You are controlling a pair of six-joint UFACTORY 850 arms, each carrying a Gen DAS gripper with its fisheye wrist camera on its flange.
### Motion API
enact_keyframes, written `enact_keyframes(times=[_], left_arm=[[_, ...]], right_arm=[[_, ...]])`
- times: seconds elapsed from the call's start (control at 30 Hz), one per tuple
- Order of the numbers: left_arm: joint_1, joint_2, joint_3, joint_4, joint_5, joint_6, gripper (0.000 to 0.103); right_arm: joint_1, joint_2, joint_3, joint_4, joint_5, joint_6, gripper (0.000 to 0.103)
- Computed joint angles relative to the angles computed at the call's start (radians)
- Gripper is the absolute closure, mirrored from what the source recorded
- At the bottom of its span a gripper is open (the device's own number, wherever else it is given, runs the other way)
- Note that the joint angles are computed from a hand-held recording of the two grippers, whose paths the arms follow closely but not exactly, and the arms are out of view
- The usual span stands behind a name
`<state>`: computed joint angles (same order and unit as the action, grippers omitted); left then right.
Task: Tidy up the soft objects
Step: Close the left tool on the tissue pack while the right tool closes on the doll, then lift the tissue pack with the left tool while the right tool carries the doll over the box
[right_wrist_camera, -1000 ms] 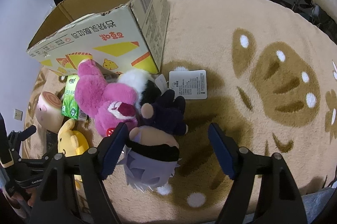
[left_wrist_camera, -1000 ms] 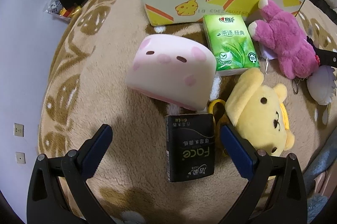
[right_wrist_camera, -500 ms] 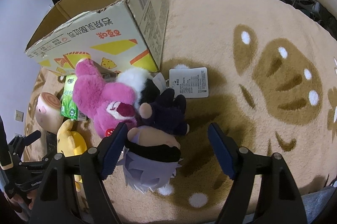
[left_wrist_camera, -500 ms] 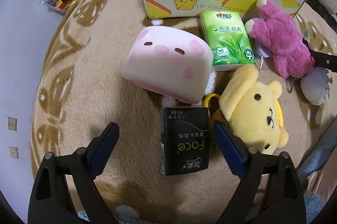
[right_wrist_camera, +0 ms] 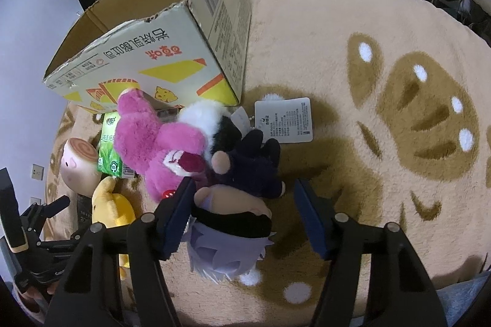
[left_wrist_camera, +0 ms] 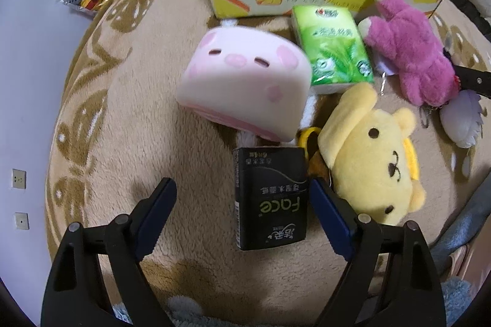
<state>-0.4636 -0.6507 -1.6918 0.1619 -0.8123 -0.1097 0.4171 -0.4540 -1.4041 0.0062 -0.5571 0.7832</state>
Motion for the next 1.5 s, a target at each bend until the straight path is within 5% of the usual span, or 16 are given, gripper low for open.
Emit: enact_keyframes(times=[0.17,0.27,0.37,0.47,1.0,1.5], left_arm=[[0.004,-0.01,-0.01,-0.018,-0.015,0.004,0.018],[0.003,-0.014,-0.013,-0.035,-0.028,0.025,0.035],[-0.005,-0.019,-0.013,-0.013,-0.042,0.02,0.047],[-0.005,-0.006,0.0,-0.025,-0.028,0.028,0.058],[0.007,0.052,0.049,-0.036,0.037,0.002,0.059],[0.012,0.197,0.183,0.017,0.329,-0.124,0.059]], right_arm=[[-0.002,-0.011,-0.006,0.031,-0.004,-0.008,0.034],[-0.004,-0.007,0.002,0.056,0.008,-0.025,0.034],[-0.013,0.007,0.026,0.16,0.058,-0.123,0.057],[-0.008,0.006,0.022,0.135,0.054,-0.111,0.058],[-0.001,0.079,0.087,0.004,0.125,0.016,0.065],[0.057,0.147,0.13,-0.479,0.272,0.397,0.065]])
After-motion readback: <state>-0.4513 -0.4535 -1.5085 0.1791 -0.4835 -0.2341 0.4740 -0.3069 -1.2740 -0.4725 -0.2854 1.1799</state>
